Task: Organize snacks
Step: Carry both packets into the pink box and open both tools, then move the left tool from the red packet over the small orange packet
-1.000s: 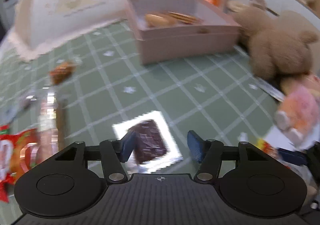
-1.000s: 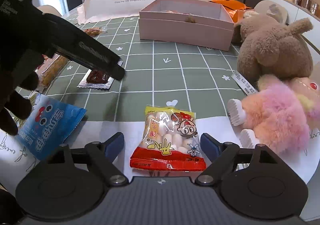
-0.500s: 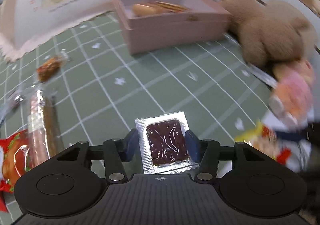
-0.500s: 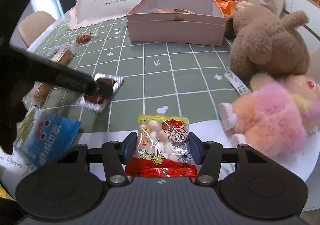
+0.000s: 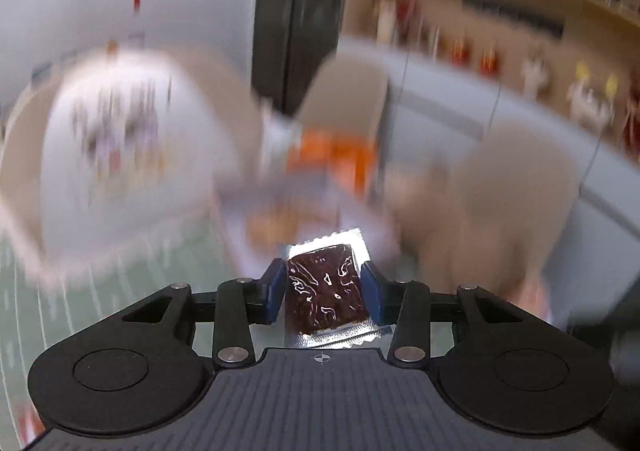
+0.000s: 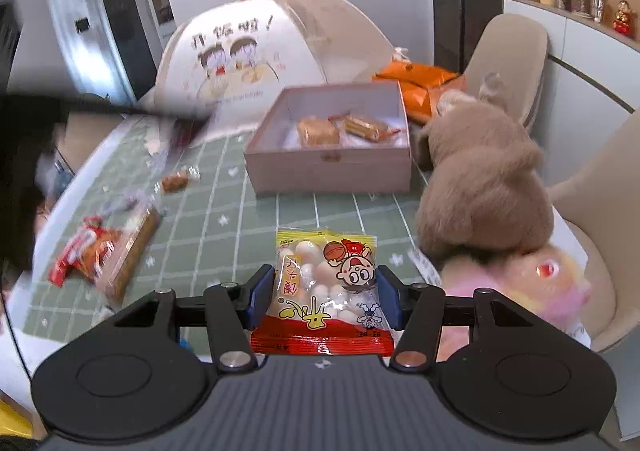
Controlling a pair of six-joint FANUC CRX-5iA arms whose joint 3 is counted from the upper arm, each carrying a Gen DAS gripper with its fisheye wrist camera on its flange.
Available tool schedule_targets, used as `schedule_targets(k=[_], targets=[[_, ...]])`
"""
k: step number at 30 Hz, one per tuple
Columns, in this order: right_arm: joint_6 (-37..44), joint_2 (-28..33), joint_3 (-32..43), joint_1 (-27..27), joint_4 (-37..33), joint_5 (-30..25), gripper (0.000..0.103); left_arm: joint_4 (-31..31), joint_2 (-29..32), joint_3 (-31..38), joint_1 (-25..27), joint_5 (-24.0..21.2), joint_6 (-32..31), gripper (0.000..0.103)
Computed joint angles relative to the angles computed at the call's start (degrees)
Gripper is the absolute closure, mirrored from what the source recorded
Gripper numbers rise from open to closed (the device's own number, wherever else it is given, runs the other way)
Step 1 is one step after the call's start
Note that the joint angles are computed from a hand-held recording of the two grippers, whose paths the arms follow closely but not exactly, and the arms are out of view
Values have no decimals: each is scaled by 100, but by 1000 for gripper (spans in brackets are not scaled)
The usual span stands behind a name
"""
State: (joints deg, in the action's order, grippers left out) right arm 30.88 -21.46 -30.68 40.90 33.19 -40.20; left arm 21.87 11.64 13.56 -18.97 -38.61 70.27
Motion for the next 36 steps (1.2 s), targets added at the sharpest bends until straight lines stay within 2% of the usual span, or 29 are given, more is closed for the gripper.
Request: schedule_targets(k=[2, 4, 5, 7, 9, 10, 12, 15, 16, 17, 18, 19, 23, 26, 29, 32, 34, 36], targets=[[116, 71, 128, -77, 41, 42, 48, 244, 432, 658, 32, 182, 83, 46], [99, 135, 196, -102, 318, 57, 48, 731, 918, 1285, 153, -48, 274, 51], [115, 165, 231, -129, 446, 84, 48, 904, 979, 1315, 202, 35, 413, 51], [199, 190, 282, -212, 617, 155, 48, 1225, 759, 849, 257, 462, 274, 51], [279, 252, 390, -382, 751, 258, 48, 1584, 285, -37, 284, 1027, -223, 51], [350, 294, 482, -471, 737, 309, 48, 1566, 135, -281, 319, 1114, -217, 51], [489, 544, 778, -718, 796, 490, 48, 1256, -145, -679, 436, 1054, 278, 51], [748, 1332, 1631, -1166, 741, 998, 47, 1231, -352, -1146, 633, 780, 814, 51], [963, 1578, 1962, -1276, 461, 1059, 38, 1008, -429, -1229, 687, 696, 1170, 51], [1439, 1916, 2472, -1391, -120, 1015, 34, 687, -559, -1347, 738, 655, 1569, 51], [1830, 2218, 2960, -1478, -635, 834, 33, 368, -724, -1485, 815, 593, 1937, 51], [1922, 2453, 3292, -1546, -856, 684, 33, 125, -881, -1609, 911, 488, 2232, 51], [1950, 2559, 3309, -1505, -979, 790, 28, -612, -1389, -1974, 1361, -70, 3075, 51], [2267, 2749, 3368, -1207, -1124, 499, 27, -949, -1616, -2179, 1678, -415, 3505, 51], [2914, 3204, 3904, -892, -1736, -46, 27, -703, -1817, -2510, 1955, -446, 3307, 51], [3529, 3728, 4598, -615, -2489, -545, 27, -171, -1850, -2724, 2159, -451, 2564, 51], [3623, 4043, 4920, -433, -2612, -624, 24, -30, -1832, -2714, 2221, -510, 2158, 51], [3397, 4398, 5205, -212, -2437, -690, 23, 76, -1830, -2729, 2259, -533, 1767, 51]])
